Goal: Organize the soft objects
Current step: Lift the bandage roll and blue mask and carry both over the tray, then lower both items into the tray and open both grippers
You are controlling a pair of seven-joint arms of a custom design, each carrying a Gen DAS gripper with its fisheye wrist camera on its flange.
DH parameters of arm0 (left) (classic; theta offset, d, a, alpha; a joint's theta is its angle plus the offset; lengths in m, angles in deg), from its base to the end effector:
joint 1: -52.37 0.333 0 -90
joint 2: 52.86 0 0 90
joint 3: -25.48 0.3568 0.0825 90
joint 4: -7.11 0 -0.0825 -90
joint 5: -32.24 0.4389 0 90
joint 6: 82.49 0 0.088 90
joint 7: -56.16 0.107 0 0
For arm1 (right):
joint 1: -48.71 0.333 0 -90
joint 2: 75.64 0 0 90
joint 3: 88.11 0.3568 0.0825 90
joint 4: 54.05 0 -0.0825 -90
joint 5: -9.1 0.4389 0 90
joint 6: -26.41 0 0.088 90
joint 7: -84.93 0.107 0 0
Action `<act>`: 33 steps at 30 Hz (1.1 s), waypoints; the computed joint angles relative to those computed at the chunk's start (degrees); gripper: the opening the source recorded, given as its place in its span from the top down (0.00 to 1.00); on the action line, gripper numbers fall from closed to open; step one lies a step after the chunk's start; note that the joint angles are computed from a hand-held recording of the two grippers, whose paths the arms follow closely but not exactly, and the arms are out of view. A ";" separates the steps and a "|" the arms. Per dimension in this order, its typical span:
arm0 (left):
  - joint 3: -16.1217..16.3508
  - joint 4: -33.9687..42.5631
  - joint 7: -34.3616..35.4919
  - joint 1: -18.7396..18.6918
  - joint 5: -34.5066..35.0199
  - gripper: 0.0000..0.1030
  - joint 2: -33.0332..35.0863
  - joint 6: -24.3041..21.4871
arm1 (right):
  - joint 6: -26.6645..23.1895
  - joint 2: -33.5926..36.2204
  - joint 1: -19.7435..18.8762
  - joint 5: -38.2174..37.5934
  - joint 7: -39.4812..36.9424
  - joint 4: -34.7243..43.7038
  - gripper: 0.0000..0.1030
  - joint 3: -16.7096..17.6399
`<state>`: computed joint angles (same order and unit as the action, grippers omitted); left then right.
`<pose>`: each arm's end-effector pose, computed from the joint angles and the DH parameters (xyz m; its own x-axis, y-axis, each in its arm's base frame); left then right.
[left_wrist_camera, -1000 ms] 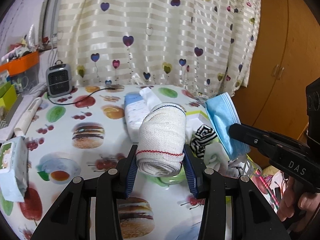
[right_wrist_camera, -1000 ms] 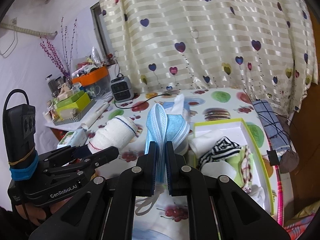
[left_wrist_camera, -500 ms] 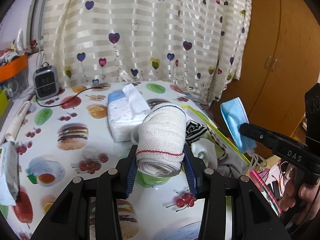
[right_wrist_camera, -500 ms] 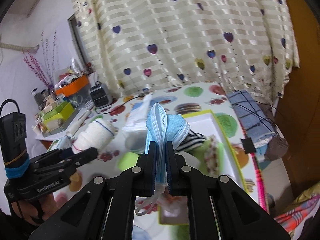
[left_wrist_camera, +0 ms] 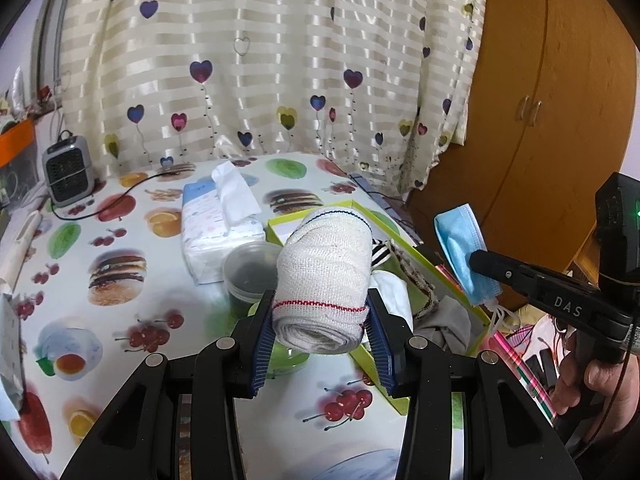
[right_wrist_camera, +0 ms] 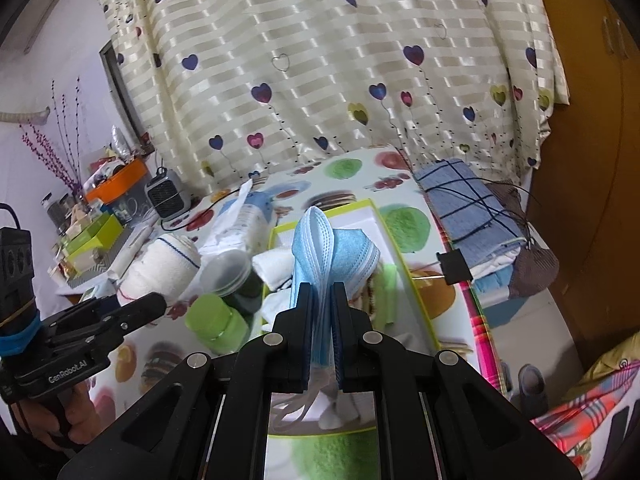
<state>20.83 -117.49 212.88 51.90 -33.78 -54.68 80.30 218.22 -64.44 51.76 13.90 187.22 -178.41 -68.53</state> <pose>0.6060 -0.0066 0.4725 -0.3110 -0.9387 0.1485 -0.6306 0.0870 -0.7712 0.6101 0.2333 0.4313 0.1955 -0.9345 -0.2974 -0.6105 0.1214 -0.7827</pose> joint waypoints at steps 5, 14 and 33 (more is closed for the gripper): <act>-0.33 0.40 -1.20 -0.03 1.49 0.60 0.66 0.03 | -1.74 2.40 -4.93 -1.48 0.61 1.48 0.91 4.66; -1.22 1.40 -2.72 0.33 3.81 0.60 1.95 0.00 | -7.33 9.21 -6.95 3.06 -5.85 6.70 0.86 7.54; -4.50 7.62 -3.87 1.57 7.06 0.59 7.74 -0.08 | -2.21 3.89 -3.82 10.95 -13.34 2.38 0.57 4.97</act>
<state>16.33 -109.87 209.01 53.47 -26.72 -46.93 80.22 216.01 -60.55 47.94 24.85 173.88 -176.03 -63.56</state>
